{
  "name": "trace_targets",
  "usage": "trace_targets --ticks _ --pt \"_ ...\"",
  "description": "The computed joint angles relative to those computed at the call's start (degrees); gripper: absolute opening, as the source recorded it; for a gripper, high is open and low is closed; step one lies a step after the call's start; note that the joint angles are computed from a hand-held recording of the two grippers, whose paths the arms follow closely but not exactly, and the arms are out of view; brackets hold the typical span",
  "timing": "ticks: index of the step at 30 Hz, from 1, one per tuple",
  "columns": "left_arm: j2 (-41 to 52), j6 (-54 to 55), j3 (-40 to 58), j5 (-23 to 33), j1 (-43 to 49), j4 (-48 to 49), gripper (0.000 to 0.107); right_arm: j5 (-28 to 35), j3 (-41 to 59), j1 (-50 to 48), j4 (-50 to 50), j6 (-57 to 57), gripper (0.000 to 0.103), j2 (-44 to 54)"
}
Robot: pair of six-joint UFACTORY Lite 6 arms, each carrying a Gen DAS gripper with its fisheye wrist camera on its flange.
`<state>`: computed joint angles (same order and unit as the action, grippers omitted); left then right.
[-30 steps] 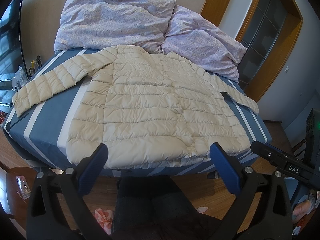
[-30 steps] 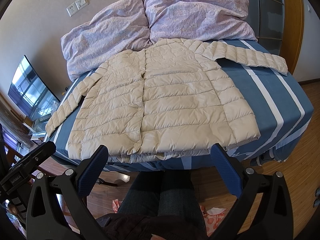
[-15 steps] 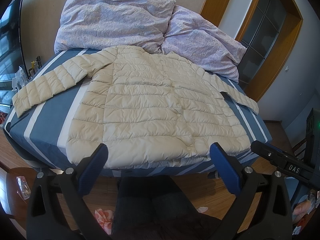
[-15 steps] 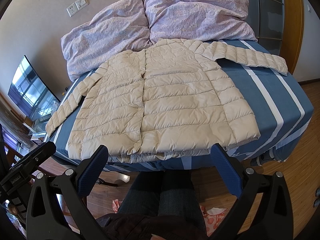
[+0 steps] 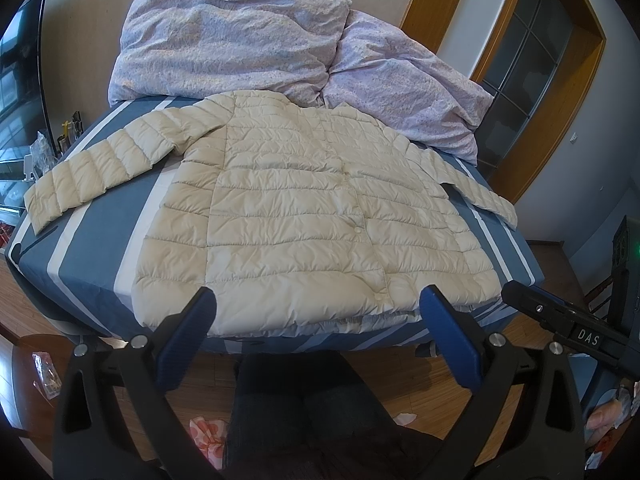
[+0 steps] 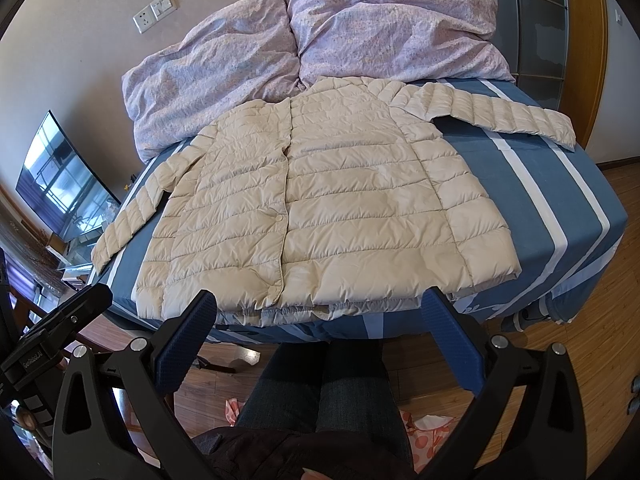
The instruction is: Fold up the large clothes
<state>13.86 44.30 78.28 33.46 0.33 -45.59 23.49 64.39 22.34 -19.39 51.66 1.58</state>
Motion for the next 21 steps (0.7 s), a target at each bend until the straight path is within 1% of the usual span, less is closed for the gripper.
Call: trace_targets --ticks 15,21 --pt "0.0 0.0 0.0 0.0 0.0 0.0 0.101 -0.2 0.0 -0.2 0.2 -0.3 0.102 0.1" --pt "0.7 -1.4 1.0 0.0 -0.1 1.2 0.101 -0.2 0.3 -0.8 2.0 -2.3 0.102 0.4"
